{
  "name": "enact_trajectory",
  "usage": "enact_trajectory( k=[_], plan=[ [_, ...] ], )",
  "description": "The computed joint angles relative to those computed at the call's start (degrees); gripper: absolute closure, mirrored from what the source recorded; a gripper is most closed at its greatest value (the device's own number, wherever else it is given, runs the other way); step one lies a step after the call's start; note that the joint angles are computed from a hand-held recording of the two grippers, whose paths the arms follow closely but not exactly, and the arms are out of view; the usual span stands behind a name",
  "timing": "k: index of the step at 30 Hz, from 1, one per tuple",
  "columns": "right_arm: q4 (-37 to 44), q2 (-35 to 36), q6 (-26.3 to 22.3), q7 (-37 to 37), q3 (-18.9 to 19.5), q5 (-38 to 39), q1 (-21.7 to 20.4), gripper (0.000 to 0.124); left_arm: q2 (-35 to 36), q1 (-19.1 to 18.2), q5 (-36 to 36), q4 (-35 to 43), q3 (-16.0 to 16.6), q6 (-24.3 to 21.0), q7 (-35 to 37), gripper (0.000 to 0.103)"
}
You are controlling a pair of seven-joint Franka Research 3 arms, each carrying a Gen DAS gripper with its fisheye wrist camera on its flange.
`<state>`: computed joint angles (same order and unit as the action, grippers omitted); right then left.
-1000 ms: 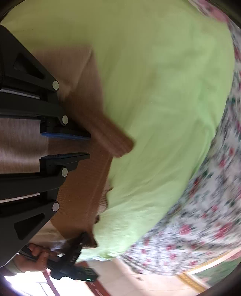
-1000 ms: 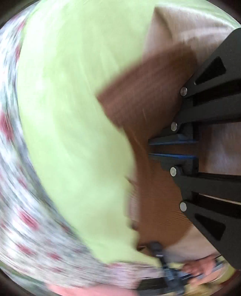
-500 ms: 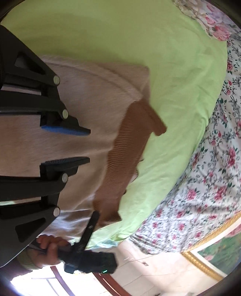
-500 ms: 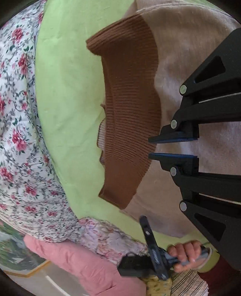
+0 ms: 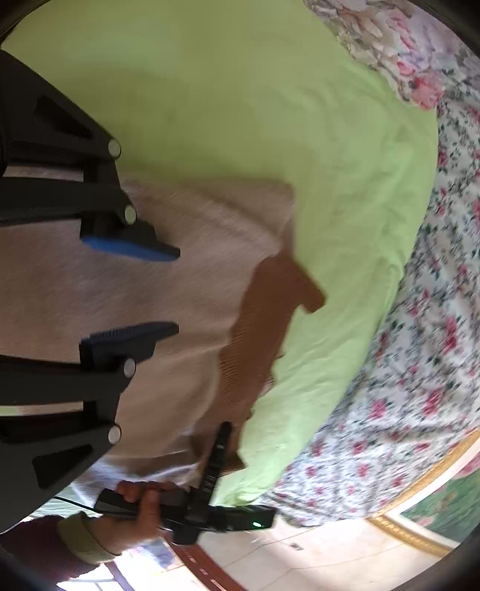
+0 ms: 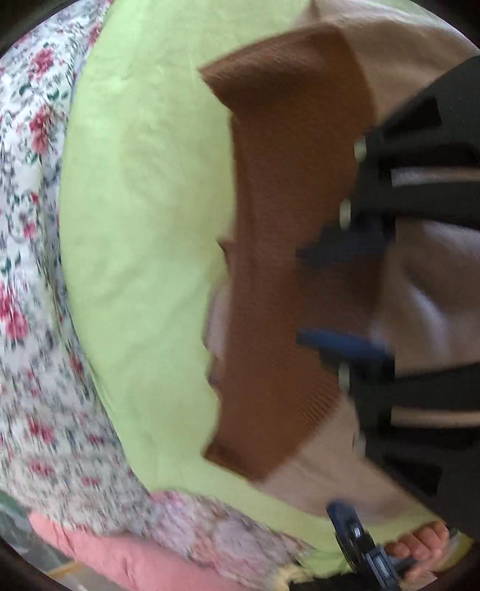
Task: Fold small clothes
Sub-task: 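Release the brown hem with both grippers and lift them away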
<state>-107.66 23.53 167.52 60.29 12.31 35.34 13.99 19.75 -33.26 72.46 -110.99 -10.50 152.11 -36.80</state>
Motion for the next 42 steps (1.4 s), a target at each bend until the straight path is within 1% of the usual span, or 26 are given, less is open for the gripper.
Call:
enact_trajectory(
  k=[1, 3, 5, 7, 8, 9, 11, 12, 15, 18, 20, 22, 23, 24, 26, 27, 28, 29, 31, 33, 34, 35, 37, 39, 40, 42],
  plan=[
    [0.8, 0.6, -0.8, 1.8, -1.8, -2.3, 1.5, 0.066, -0.1, 0.1, -0.4, 0.1, 0.1, -0.8, 0.1, 0.062],
    [2.6, 1.9, -3.4, 3.1, -2.8, -4.8, 2.4, 0.066, 0.3, 0.5, -2.3, 0.9, 0.1, -2.8, 2.4, 0.061],
    [2.9, 2.7, -2.8, 5.4, -5.0, -9.1, 4.9, 0.067, 1.3, 0.8, -3.9, 2.1, 0.2, -4.0, 4.6, 0.061],
    [2.8, 3.0, -1.5, 5.0, -4.4, -10.3, 4.7, 0.088, 2.7, 1.0, -6.1, 3.7, 0.3, -5.5, 7.6, 0.062],
    [3.0, 3.0, -1.6, 4.9, -3.8, -9.9, 4.1, 0.115, 3.7, 1.1, -8.3, 4.9, 0.1, -6.9, 10.3, 0.066],
    [3.2, 3.1, -1.4, 4.7, -2.9, -9.2, 3.3, 0.118, 4.5, 1.0, -10.4, 6.0, -0.1, -8.7, 12.9, 0.069],
    [2.6, 2.5, 1.3, 3.5, -1.2, -7.1, 1.8, 0.119, 5.7, 0.0, -13.2, 7.9, 0.2, -13.0, 16.2, 0.087],
    [2.7, 2.3, 2.5, 3.1, -0.4, -5.9, 1.0, 0.119, 5.8, -0.3, -13.9, 8.1, 0.6, -14.1, 16.4, 0.089],
    [3.6, 2.6, 3.5, 2.4, 2.5, -1.1, -1.9, 0.12, 5.1, -0.2, -14.0, 6.6, 1.5, -13.3, 14.3, 0.09],
    [7.3, 5.5, -0.9, 6.5, -0.5, -3.0, 0.6, 0.12, 4.6, -0.2, -13.0, 5.4, 2.1, -12.1, 11.5, 0.086],
    [7.5, 6.0, -0.9, 6.6, -0.5, -3.3, 0.8, 0.119, 4.3, -0.3, -13.5, 5.4, 1.7, -13.1, 11.3, 0.086],
    [5.0, 4.3, 0.8, 2.3, 4.7, 2.1, -3.9, 0.119, 3.0, -0.7, -13.0, 4.7, 1.5, -13.3, 9.4, 0.092],
    [3.0, 2.7, 1.7, -3.2, 9.3, 8.5, -8.1, 0.119, 2.2, -1.1, -10.7, 4.0, 1.6, -11.8, 7.5, 0.092],
    [1.8, 1.7, 2.7, -7.1, 12.0, 12.8, -10.3, 0.119, 2.0, -1.1, -9.3, 4.0, 1.5, -10.7, 7.0, 0.092],
    [-2.0, -1.7, 4.5, -19.2, 19.1, 25.9, -17.1, 0.119, 2.4, -0.9, -6.0, 5.0, 1.2, -6.7, 6.9, 0.091],
    [-3.6, -3.3, 3.4, -23.7, 20.8, 30.5, -19.3, 0.119, 3.1, -0.9, -4.5, 6.0, 1.1, -4.3, 7.3, 0.091],
    [-4.8, -4.4, 2.0, -24.1, 20.5, 31.2, -19.6, 0.119, 4.3, -0.9, -3.3, 7.7, 1.1, -1.8, 8.5, 0.09],
    [-6.1, -5.4, 0.6, -21.3, 18.3, 28.6, -18.2, 0.119, 5.3, -1.0, -3.8, 9.0, 1.0, -1.3, 10.3, 0.087],
    [-8.9, -6.7, 0.6, -14.9, 13.1, 21.3, -14.2, 0.119, 7.8, -1.4, -8.5, 12.3, 0.3, -4.2, 17.1, 0.085],
    [-11.2, -7.4, 2.8, -10.4, 8.2, 15.5, -10.2, 0.119, 9.2, -1.6, -12.9, 13.6, 0.6, -7.2, 21.5, 0.085],
    [-12.0, -7.5, 4.5, -10.1, 6.6, 15.2, -9.3, 0.119, 9.4, -1.7, -14.9, 13.5, 0.9, -9.1, 23.0, 0.086],
    [-12.3, -7.5, 5.8, -12.1, 6.4, 17.8, -10.0, 0.121, 9.2, -1.7, -16.2, 12.8, 1.3, -10.5, 23.7, 0.087],
    [-12.1, -7.3, 7.9, -13.6, 5.4, 22.0, -10.4, 0.123, 7.0, -1.6, -14.5, 8.9, 3.1, -8.1, 20.3, 0.091],
    [-12.4, -8.2, 8.9, -20.8, 7.6, 31.8, -13.5, 0.124, 4.7, -0.7, -13.4, 5.5, 3.5, -5.9, 17.2, 0.093],
    [-12.7, -8.8, 9.6, -21.7, 7.2, 33.7, -13.4, 0.124, 3.6, -0.4, -12.5, 3.9, 3.6, -4.5, 15.3, 0.095],
    [-13.9, -10.6, 9.1, -28.6, 8.0, 41.6, -14.6, 0.121, 2.6, 0.2, -12.0, 2.7, 3.2, -4.4, 14.3, 0.095]
  ],
)
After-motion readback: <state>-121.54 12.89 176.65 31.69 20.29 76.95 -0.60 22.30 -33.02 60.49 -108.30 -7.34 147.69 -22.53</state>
